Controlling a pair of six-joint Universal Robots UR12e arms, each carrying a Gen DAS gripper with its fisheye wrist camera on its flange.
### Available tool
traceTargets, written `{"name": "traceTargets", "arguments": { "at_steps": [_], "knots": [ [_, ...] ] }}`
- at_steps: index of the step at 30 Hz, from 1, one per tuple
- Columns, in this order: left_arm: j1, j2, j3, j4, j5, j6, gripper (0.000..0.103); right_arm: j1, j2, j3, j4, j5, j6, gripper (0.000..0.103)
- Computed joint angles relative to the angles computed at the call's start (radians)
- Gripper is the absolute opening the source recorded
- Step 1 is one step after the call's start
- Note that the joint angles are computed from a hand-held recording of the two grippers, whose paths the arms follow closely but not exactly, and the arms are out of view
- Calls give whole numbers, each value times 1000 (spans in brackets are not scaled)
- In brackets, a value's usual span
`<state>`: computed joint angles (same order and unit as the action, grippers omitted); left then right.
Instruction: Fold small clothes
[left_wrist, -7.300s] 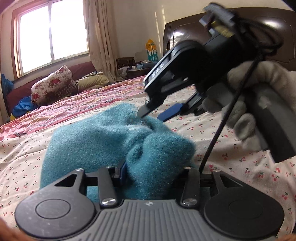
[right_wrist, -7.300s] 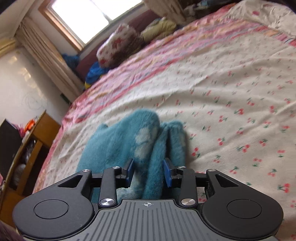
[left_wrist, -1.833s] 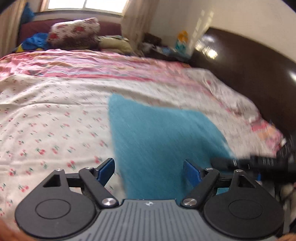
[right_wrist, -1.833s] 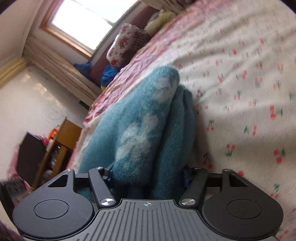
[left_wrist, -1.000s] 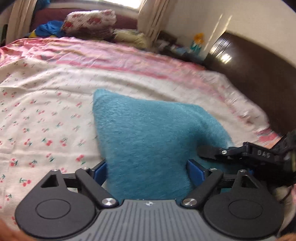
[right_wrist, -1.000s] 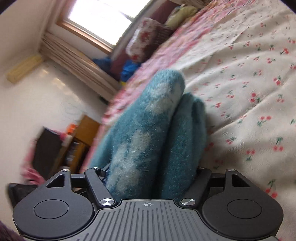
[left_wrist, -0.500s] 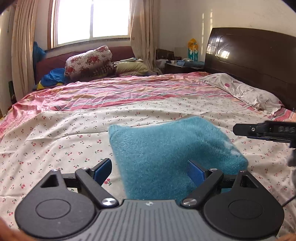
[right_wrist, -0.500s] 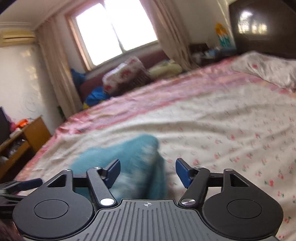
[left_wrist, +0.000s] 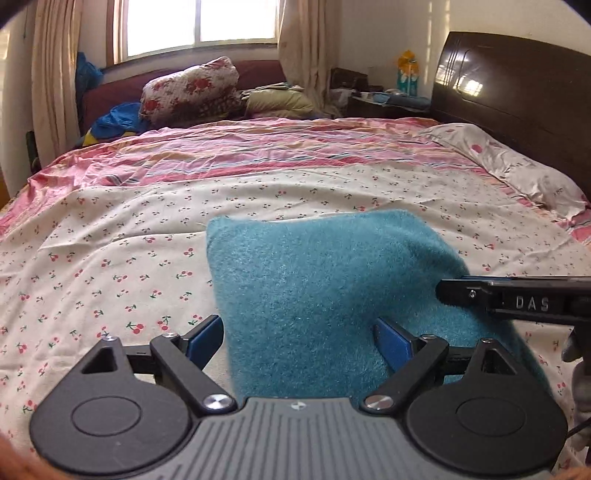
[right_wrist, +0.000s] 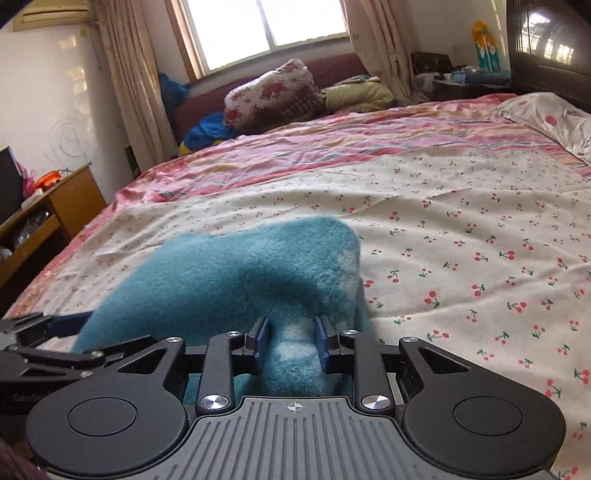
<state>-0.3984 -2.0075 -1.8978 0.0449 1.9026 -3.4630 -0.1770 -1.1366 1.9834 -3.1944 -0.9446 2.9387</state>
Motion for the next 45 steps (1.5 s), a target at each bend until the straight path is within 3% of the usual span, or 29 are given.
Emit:
{"name": "traceTargets", "arguments": {
  "at_steps": [5,9,12,15,17,25,38,45],
  "knots": [
    [-18,18,1,-55,49,-19,94,-7,-24,11,16,1,56,24],
    [-29,37,-19,-51,66,-8,94,-14,-72,62,-57,-29,64,33],
    [-32,46,-32,-53,76,-13,94,-29,-105,110,-92,-1,30,33],
    [-33,54,-38,-81,70,-31,94,-30,-126,137,-60,-5,-28,32],
    [-33,58,-44,-92,64,-42,94,-15,-126,136,-24,-65,-55,33],
    [-38,80,-62,-118,58,-76,94,3,-123,123,9,-128,-45,34],
    [-64,114,-102,-126,62,-119,94,-16,-192,194,11,-116,-65,38],
    [-82,134,-143,-128,70,-187,98,-37,-234,255,10,-109,-66,38]
  ]
}}
